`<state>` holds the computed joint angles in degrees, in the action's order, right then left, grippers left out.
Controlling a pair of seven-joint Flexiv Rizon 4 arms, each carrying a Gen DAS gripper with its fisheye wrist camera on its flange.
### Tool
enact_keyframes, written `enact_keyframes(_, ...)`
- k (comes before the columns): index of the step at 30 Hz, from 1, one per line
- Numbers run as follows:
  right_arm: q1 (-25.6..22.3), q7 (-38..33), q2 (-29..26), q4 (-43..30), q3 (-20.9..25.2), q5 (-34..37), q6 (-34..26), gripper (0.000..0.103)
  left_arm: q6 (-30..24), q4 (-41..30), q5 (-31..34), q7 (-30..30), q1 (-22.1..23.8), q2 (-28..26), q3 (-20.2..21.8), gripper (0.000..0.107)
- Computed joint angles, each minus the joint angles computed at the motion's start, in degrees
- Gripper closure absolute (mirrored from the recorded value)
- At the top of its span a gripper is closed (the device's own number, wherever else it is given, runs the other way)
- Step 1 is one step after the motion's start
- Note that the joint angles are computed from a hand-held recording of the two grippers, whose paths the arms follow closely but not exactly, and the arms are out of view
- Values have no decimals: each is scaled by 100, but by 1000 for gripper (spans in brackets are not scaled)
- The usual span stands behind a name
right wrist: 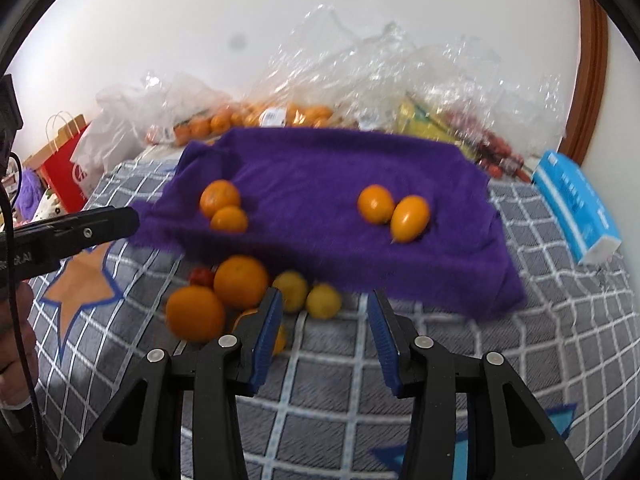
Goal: Organize fruits
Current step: 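Withdraw both tools from the towel back toward the fruit pile, then move right tool to a round orange while left tool approaches a large orange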
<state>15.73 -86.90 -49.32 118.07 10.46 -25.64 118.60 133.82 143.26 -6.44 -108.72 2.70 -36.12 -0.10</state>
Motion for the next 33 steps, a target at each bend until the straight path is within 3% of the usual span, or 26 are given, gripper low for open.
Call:
enact_keyframes(5, 18, -2, 44, 169, 8, 83, 99, 61, 237, 126, 406, -269, 352, -260, -112, 53)
enact_keyframes(10, 7, 55, 10, 202, 59, 35, 9, 62, 373, 192, 394, -326, 343, -463, -35, 53)
enact_keyframes(18, -89, 88, -94, 156, 223, -206, -137, 63, 836, 100, 920, -552, 758, -933, -166, 53)
enact_keyframes(26, 141, 120, -239, -78, 150, -102, -390, 63, 829, 41, 859, -477, 688, -1039, -163, 53)
enact_keyframes(30, 618, -30, -306, -70, -222, 392, -43, 66, 936, 47, 707, -464, 559, -1087, -121, 53)
enact_keyframes(33, 623, -69, -311, -85, -211, 443, -54, 66, 982, 53, 431, -375, 315, -1098, -34, 53)
